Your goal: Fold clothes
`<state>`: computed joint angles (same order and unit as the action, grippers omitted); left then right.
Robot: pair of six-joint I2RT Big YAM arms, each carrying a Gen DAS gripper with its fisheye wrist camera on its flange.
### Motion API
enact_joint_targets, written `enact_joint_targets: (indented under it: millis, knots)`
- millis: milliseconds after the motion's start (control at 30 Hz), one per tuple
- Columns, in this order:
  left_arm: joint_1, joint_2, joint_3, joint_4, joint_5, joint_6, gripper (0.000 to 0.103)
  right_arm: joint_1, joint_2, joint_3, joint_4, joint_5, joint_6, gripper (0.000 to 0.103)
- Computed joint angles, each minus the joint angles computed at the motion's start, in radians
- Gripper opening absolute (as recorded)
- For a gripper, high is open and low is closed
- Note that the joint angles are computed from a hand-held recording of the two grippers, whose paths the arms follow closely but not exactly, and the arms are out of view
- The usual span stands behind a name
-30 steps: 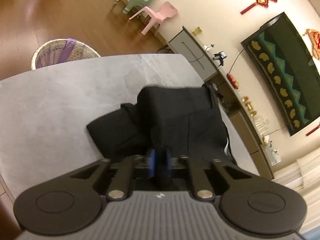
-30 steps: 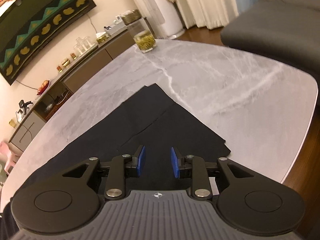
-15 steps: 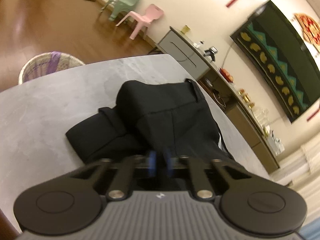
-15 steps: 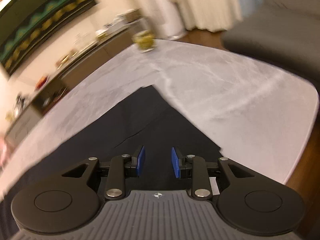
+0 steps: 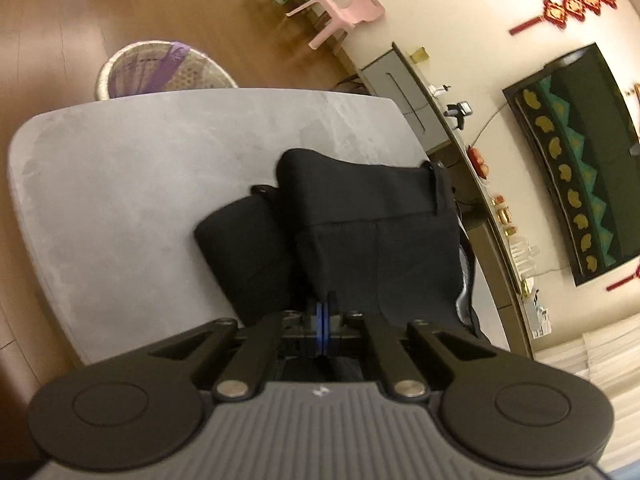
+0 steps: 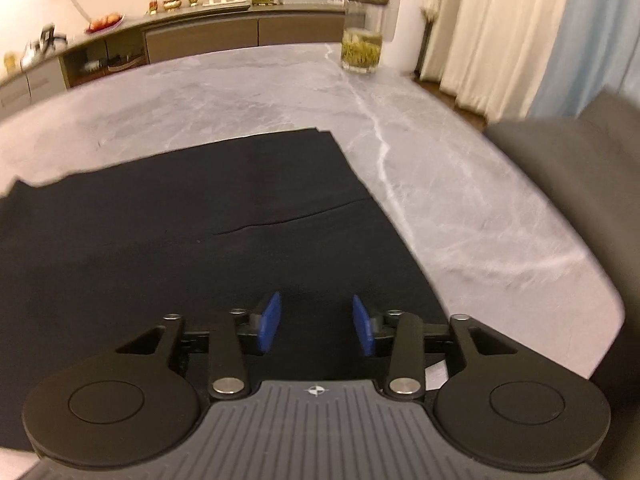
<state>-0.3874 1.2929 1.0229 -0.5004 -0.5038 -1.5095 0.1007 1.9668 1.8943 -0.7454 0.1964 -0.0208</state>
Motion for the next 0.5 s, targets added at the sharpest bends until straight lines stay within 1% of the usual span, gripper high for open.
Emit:
enact_joint_targets:
  millis: [33,67,100,133,200,267,300,333,400,433,500]
  knots:
    - [-0.003,0.001,0.005,-0.012,-0.004,0.009,0.001,0.015,-0.038,-0.068,0.102,0.043,-0.062,0.044]
    - [-0.006,0.005,0.015,-0.030,-0.008,0.014,0.001,0.031,-0.083,-0.141,0.203,0.037,-0.121,0.044]
    - [-0.007,0.012,0.030,-0.053,-0.011,0.014,0.001,0.047,-0.126,-0.208,0.293,0.012,-0.174,0.044]
    - [-0.010,0.019,0.043,-0.081,-0.014,0.004,0.001,0.067,-0.163,-0.259,0.343,-0.044,-0.214,0.044]
    - [-0.016,0.026,0.056,-0.119,-0.019,-0.007,0.002,0.111,-0.224,-0.338,0.399,-0.180,-0.277,0.045]
    - [-0.023,0.036,0.079,-0.162,-0.037,0.010,0.002,0.167,-0.256,-0.380,0.398,-0.294,-0.351,0.050]
    - [-0.031,0.041,0.094,-0.181,-0.049,0.031,0.002,0.195,-0.263,-0.392,0.392,-0.331,-0.380,0.051]
    - [-0.043,0.045,0.112,-0.198,-0.066,0.065,0.002,0.221,-0.264,-0.396,0.383,-0.355,-0.408,0.051]
    - [-0.074,0.065,0.169,-0.269,-0.119,0.129,0.002,0.273,-0.260,-0.393,0.358,-0.396,-0.466,0.052]
    - [-0.086,0.076,0.193,-0.307,-0.137,0.134,0.002,0.299,-0.258,-0.389,0.346,-0.420,-0.491,0.054]
    - [-0.094,0.087,0.216,-0.362,-0.134,0.098,0.002,0.348,-0.250,-0.362,0.320,-0.477,-0.527,0.062]
